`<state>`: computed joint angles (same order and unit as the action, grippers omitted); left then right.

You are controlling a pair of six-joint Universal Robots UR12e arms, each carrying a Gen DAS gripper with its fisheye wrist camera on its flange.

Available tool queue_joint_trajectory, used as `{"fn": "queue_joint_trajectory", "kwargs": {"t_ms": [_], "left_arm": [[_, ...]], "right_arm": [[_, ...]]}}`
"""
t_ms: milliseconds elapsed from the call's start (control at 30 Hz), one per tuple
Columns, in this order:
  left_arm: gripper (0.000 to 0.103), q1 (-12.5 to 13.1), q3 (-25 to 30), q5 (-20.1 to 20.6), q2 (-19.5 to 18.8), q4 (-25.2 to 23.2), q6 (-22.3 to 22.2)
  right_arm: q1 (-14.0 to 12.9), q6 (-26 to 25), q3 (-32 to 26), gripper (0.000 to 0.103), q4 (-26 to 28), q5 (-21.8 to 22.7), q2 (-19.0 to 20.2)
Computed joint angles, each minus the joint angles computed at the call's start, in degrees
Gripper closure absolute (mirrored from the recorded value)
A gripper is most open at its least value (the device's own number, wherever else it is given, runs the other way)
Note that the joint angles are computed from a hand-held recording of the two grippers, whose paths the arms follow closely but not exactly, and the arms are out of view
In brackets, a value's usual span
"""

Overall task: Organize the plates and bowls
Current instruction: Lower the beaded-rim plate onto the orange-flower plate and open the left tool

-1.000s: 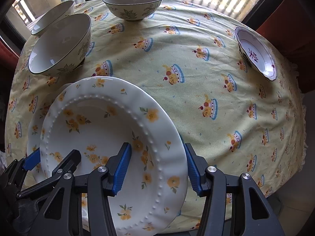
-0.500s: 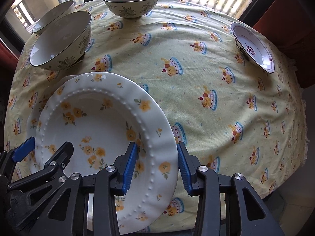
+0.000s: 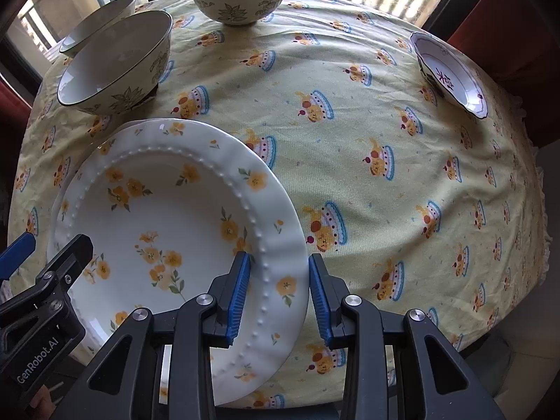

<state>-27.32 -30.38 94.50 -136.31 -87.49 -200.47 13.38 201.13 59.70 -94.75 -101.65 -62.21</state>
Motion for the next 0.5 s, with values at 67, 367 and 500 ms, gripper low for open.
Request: {"fn": "queue_joint_trajectory", "kwargs": {"t_ms": [67,367,500], "left_arm": [[0.015,0.06,0.06,-0.30,-0.06,-0.04,0.56],[0.015,0.17,-0.04,-1.23,-0.01,0.70,4.31],[0.015,0.15,1.27,-1.04,-0.37,0.18,7.99]], "right_arm": [[0.21,0.28,0.01,0.066,0.07,0.01,0.11],[1.12,2.39,-1.28,0.060,1.73,-2.33,1.15],[0.38,4.02,-0.91,0.056,1.03,0.72,0.51]]}}
